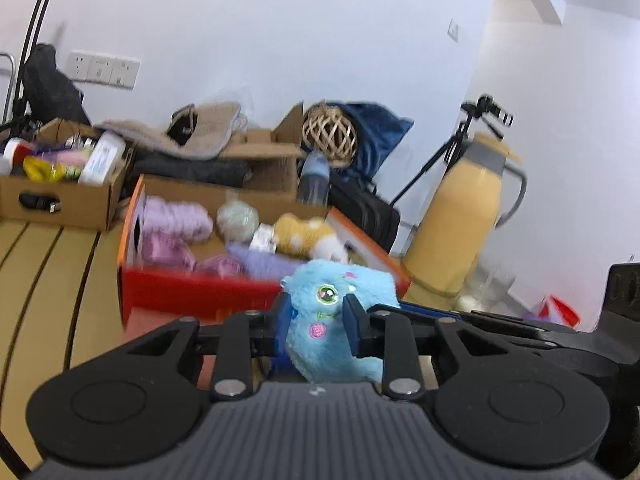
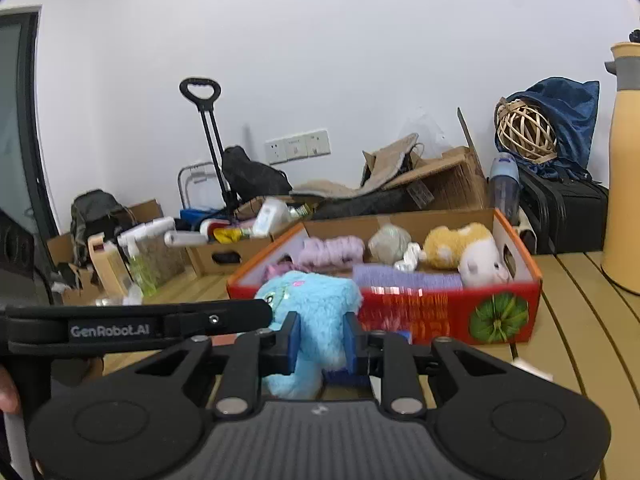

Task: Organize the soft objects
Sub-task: 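Close both grippers on the blue fuzzy plush toy, then carry the blue plush into the box and open both grippers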

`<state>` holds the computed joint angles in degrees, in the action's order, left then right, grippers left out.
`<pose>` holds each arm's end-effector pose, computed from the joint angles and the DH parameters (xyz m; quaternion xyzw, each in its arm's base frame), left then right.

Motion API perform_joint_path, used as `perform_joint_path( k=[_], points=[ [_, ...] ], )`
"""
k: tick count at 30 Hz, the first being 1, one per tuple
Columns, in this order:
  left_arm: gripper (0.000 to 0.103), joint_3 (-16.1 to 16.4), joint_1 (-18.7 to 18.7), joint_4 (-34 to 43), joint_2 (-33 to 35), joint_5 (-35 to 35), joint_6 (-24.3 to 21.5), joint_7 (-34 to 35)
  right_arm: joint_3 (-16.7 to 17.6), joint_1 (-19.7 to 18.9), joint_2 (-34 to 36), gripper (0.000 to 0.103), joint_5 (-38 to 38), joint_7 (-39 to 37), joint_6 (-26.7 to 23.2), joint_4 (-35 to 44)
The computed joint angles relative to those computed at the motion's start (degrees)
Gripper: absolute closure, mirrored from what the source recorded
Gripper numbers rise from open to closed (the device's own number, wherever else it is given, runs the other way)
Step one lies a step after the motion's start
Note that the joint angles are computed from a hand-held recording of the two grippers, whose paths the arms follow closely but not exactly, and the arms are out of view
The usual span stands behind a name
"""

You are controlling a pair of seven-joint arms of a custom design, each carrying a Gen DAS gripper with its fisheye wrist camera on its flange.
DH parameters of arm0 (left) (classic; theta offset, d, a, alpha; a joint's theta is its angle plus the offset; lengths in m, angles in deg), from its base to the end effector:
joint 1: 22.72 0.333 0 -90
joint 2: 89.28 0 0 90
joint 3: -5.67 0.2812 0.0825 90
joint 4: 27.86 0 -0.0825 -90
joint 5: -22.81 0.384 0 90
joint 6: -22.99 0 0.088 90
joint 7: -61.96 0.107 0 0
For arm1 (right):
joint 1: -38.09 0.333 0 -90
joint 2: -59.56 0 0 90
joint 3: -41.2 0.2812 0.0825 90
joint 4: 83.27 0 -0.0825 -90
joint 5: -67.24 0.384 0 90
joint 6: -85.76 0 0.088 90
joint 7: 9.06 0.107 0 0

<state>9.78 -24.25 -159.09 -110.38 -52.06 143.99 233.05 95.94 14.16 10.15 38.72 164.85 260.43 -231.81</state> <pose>0.4844 -0.0206 0.5147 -0.3388 0.7539 -0.5616 0.0392 0.3541 0.2874 0.4740 -0.5009 0.6534 -0.3645 0.4352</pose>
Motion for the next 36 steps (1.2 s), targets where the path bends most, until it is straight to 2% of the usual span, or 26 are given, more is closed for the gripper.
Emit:
perform_joint_path(
  k=[6, 8, 10, 11, 12, 13, 14, 15, 16, 17, 19, 20, 22, 25, 30, 34, 36],
  points=[
    [0.076, -2.5, -0.5, 13.8, 8.8, 0.9, 2.4, -6.9, -5.6, -3.5, 10.5, 0.081, -2.7, -8.6, 0.9, 9.0],
    [0.076, -4.2, -0.4, 18.9, 12.7, 2.5, 4.9, -9.4, -5.9, -6.3, 16.6, 0.081, -3.8, -10.8, 1.5, 13.8],
    [0.078, -5.6, 0.0, 25.1, 17.8, 5.9, 5.3, -13.4, -5.5, -8.6, 23.0, 0.081, -5.1, -11.6, 1.4, 18.3],
    [0.085, -6.1, 0.6, 29.6, 21.5, 7.8, 2.5, -16.1, -6.3, -8.3, 28.0, 0.083, -8.4, -10.8, -0.2, 21.6],
    [0.087, -6.9, 1.5, 34.1, 25.1, 9.6, -0.3, -19.4, -6.3, -8.7, 33.0, 0.096, -8.3, -12.8, 0.2, 24.4],
    [0.088, -7.8, 1.3, 37.1, 27.8, 11.6, 0.1, -21.6, -7.7, -7.1, 37.5, 0.1, -5.0, -17.1, 1.0, 26.2],
    [0.091, -8.9, 1.0, 38.1, 29.2, 13.0, 3.7, -21.4, -7.7, -6.8, 42.5, 0.102, -4.1, -18.4, -0.5, 29.4],
    [0.091, -10.0, 0.7, 38.7, 30.5, 14.1, 8.0, -20.4, -8.4, -5.7, 47.5, 0.102, -7.2, -17.3, -4.1, 33.6],
    [0.091, -10.9, 0.1, 40.6, 33.1, 17.0, 11.6, -21.8, -9.9, -3.8, 51.9, 0.102, -14.3, -13.5, -7.3, 37.4],
    [0.091, -11.3, -0.2, 42.5, 35.3, 20.1, 13.1, -24.3, -9.6, -3.6, 55.8, 0.101, -18.4, -12.5, -10.5, 40.6],
    [0.091, -11.5, -0.7, 46.0, 39.5, 26.4, 14.5, -28.7, -11.3, -0.2, 62.5, 0.101, -18.7, -14.0, -18.0, 46.0],
    [0.091, -11.7, -0.5, 46.5, 40.4, 28.1, 15.2, -29.6, -12.3, 1.2, 64.1, 0.101, -19.3, -14.6, -19.6, 47.2],
    [0.09, -12.8, 1.1, 46.2, 41.0, 29.0, 15.4, -28.6, -13.9, 2.8, 65.5, 0.101, -19.0, -15.4, -19.6, 47.5],
    [0.082, -14.4, 3.1, 44.7, 40.5, 30.5, 16.7, -27.7, -15.3, 3.4, 64.9, 0.095, -16.4, -17.1, -17.2, 45.8],
    [0.079, -16.6, 6.5, 39.6, 35.4, 29.3, 19.4, -23.6, -18.3, 5.8, 59.0, 0.094, -14.3, -18.3, -17.5, 42.5],
    [0.074, -15.2, 8.2, 30.1, 25.2, 20.1, 20.8, -13.5, -20.6, 7.5, 49.1, 0.094, -12.0, -20.4, -18.3, 36.8],
    [0.061, -13.0, 8.3, 23.7, 18.3, 13.0, 20.8, -5.9, -21.9, 9.2, 41.9, 0.086, -12.3, -21.1, -18.5, 32.0]
  ],
)
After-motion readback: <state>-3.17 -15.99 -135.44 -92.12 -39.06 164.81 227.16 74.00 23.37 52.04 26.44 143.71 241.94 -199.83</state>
